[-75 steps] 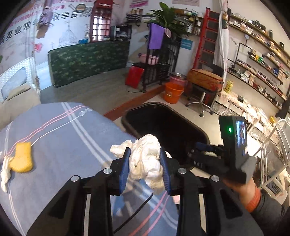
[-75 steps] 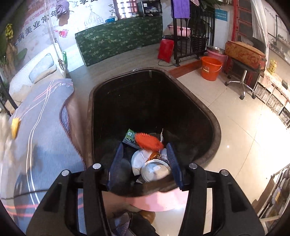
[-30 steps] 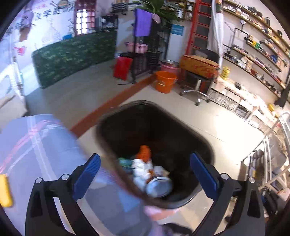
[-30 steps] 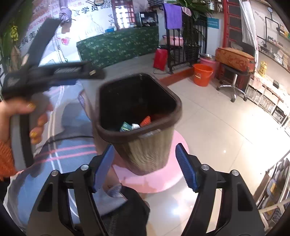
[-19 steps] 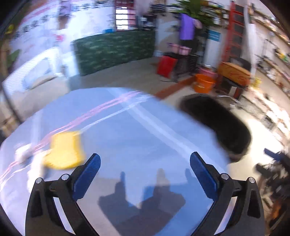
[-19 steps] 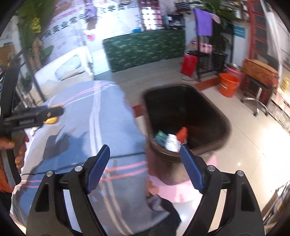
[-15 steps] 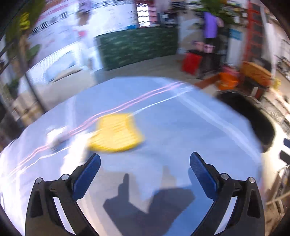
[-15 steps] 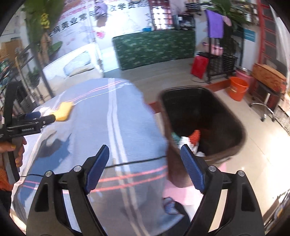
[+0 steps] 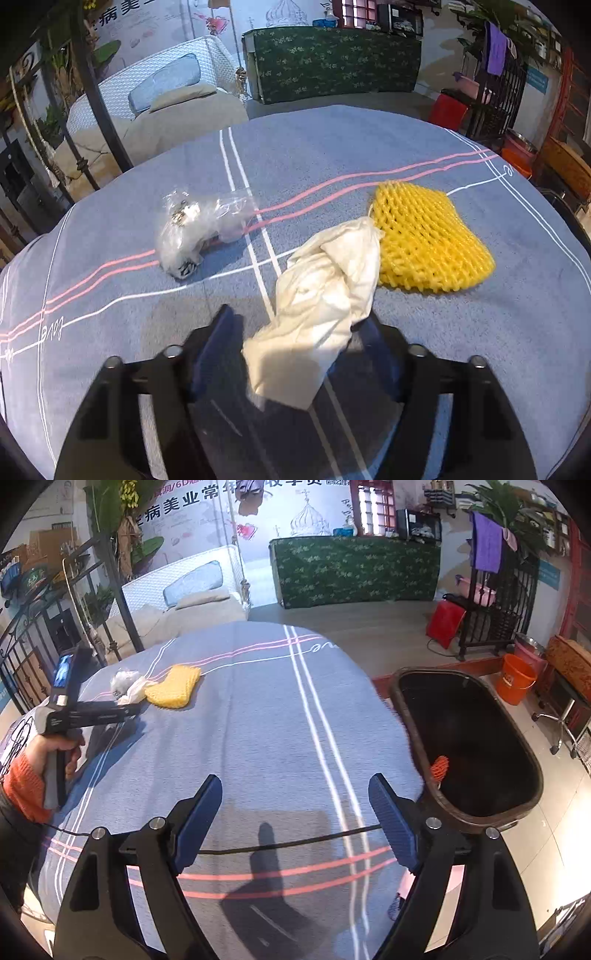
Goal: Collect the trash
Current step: 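Grasp the white paper napkin on the table with the left tool, then grasp the yellow foam mesh with the right tool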
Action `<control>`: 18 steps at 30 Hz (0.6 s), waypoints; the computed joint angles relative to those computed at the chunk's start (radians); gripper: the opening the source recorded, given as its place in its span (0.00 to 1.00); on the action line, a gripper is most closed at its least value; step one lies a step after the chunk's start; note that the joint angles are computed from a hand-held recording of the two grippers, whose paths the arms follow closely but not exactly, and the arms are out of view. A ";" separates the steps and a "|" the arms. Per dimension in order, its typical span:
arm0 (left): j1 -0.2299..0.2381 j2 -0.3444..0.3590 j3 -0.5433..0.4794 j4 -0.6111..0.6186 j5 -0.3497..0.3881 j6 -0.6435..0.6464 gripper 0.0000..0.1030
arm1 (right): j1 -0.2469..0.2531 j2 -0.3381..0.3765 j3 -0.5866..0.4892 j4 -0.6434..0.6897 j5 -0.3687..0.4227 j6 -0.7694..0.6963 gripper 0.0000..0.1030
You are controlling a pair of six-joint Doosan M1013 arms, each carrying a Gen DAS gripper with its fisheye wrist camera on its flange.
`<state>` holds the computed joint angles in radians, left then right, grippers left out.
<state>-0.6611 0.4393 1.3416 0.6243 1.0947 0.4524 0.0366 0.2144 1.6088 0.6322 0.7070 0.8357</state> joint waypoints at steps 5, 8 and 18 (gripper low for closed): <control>-0.014 -0.018 0.034 0.019 -0.044 -0.034 0.19 | 0.024 0.019 -0.029 -0.003 0.042 0.020 0.79; -0.029 -0.050 0.074 0.050 -0.075 -0.095 0.16 | 0.049 0.043 -0.064 0.005 0.076 0.009 0.79; -0.107 -0.115 0.151 0.176 -0.019 -0.302 0.16 | 0.145 0.153 -0.205 -0.044 0.212 0.051 0.79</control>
<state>-0.7683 0.3239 1.4924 0.8005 1.0759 0.1503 0.1816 0.3679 1.4038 0.5884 0.9191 0.8865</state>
